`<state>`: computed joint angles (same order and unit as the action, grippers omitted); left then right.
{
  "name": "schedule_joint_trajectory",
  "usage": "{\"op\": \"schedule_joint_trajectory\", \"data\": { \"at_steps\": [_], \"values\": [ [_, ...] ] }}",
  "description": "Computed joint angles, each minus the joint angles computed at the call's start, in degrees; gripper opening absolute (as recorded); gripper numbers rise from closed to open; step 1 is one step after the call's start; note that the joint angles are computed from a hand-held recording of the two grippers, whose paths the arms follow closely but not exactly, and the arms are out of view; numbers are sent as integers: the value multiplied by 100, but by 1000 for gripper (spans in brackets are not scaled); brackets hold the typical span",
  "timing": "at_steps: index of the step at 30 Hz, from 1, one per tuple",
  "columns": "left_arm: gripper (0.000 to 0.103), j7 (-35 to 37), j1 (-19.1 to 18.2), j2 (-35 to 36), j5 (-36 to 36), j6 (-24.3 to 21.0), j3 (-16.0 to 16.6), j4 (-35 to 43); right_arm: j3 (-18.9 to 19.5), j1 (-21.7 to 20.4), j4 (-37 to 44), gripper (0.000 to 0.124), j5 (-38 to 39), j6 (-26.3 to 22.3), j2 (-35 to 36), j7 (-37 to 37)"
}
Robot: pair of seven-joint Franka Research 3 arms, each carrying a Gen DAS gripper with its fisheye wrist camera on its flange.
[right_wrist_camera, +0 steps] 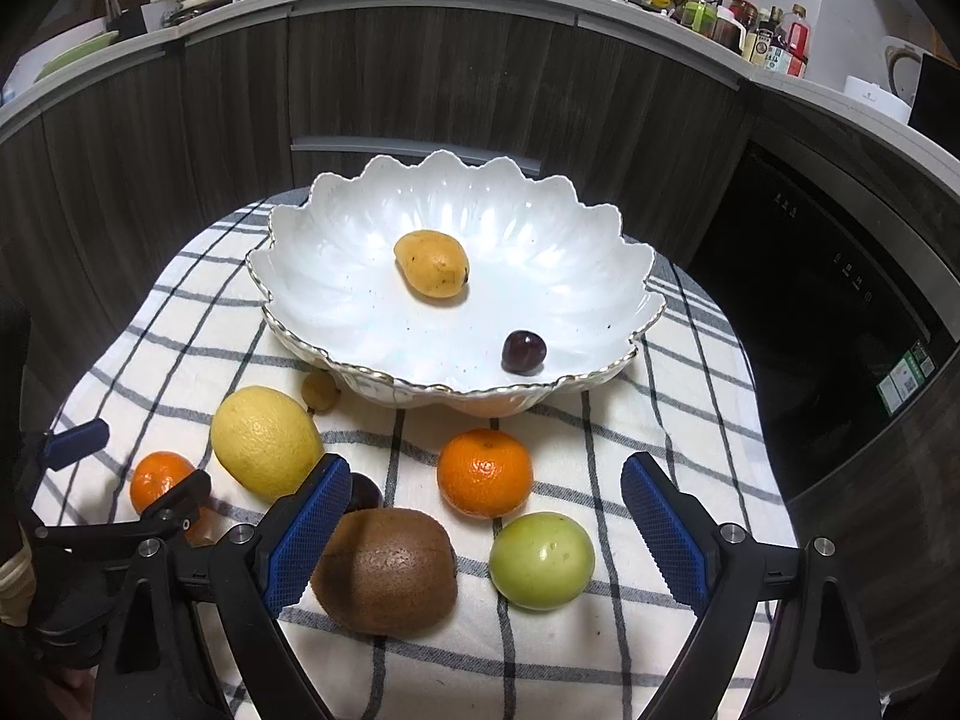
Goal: Organize fruits
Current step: 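Grasp the mandarin with the left tool while the right tool grasps the brown kiwi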
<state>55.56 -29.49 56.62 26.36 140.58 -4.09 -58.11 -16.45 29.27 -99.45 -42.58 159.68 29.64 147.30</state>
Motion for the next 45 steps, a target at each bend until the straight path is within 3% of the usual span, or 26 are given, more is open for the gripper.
{"op": "schedule_joint_trajectory", "data": {
  "at_steps": [3, 7, 9, 14, 24, 34, 42, 45],
  "values": [
    [65, 287, 90, 179, -212, -179, -190, 236, 57, -60, 6, 92, 125, 0, 26, -91],
    [56, 428, 101, 241, -352, -105, -218, 294, 38, -41, 9, 92, 192, -21, 45, -142],
    [46, 529, 115, 242, -415, -49, -254, 282, 26, -33, -6, 92, 210, 6, 38, -144],
    [46, 448, 56, 152, -391, 49, -151, 133, -26, -15, -48, 93, 255, 49, 14, -116],
    [46, -187, 43, -503, 32, 709, 52, -908, -18, 3, -250, 93, 196, 310, -118, -72],
    [45, -545, 123, -665, 266, 813, 85, -1198, 479, -289, -62, 92, 1419, 268, 173, -1332],
    [45, -659, 144, -714, 356, 826, 77, -1266, 154, 32, 47, 93, 1735, 216, 353, -1585],
    [45, -727, 133, -744, 403, 858, 99, -1310, 359, -130, 43, 92, 2007, 273, 343, -1868]
  ]
}}
